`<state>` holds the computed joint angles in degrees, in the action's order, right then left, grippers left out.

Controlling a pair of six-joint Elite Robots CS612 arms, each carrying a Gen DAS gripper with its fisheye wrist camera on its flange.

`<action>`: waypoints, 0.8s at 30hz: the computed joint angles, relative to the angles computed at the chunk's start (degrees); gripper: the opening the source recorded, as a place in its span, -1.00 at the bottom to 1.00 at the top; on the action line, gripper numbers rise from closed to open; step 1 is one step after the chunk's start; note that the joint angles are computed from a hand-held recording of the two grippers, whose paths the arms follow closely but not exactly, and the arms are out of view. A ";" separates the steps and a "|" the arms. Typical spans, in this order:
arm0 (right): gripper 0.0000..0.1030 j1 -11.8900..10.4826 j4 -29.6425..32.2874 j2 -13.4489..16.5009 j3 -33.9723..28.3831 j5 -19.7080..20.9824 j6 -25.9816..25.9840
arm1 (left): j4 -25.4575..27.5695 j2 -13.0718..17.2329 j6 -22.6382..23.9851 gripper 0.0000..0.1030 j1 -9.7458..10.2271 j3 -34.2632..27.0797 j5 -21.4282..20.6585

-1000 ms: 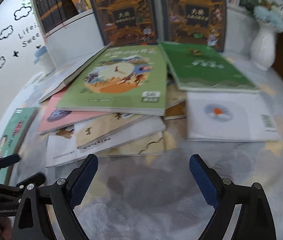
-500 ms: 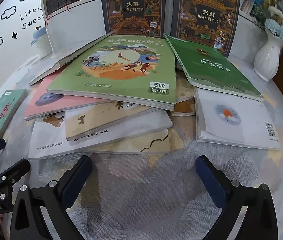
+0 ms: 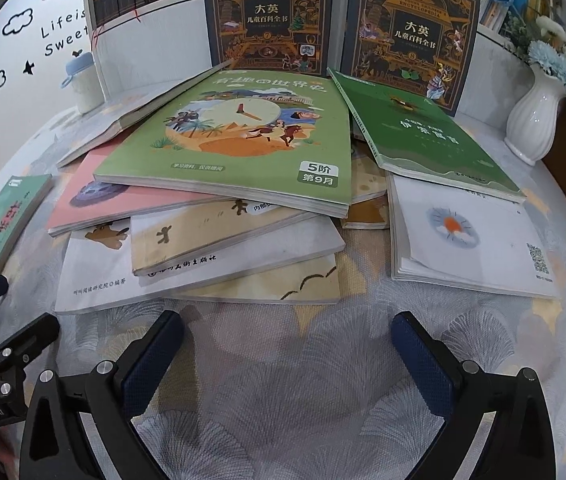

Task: Organize books
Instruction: 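Move the left gripper back over the remaining book pile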

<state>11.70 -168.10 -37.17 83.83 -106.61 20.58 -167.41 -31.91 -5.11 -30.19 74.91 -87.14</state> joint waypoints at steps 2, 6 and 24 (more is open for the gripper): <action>1.00 -0.08 -0.20 0.03 0.04 0.21 0.00 | 0.05 -0.01 0.06 1.00 -0.09 -0.01 0.26; 1.00 -0.19 0.09 -0.04 0.06 0.79 -0.33 | 0.80 -0.08 -0.59 1.00 -0.28 -0.16 1.04; 0.40 -8.05 -1.23 1.07 -10.11 42.97 7.26 | 21.33 8.04 -0.44 0.47 6.15 -29.78 -16.15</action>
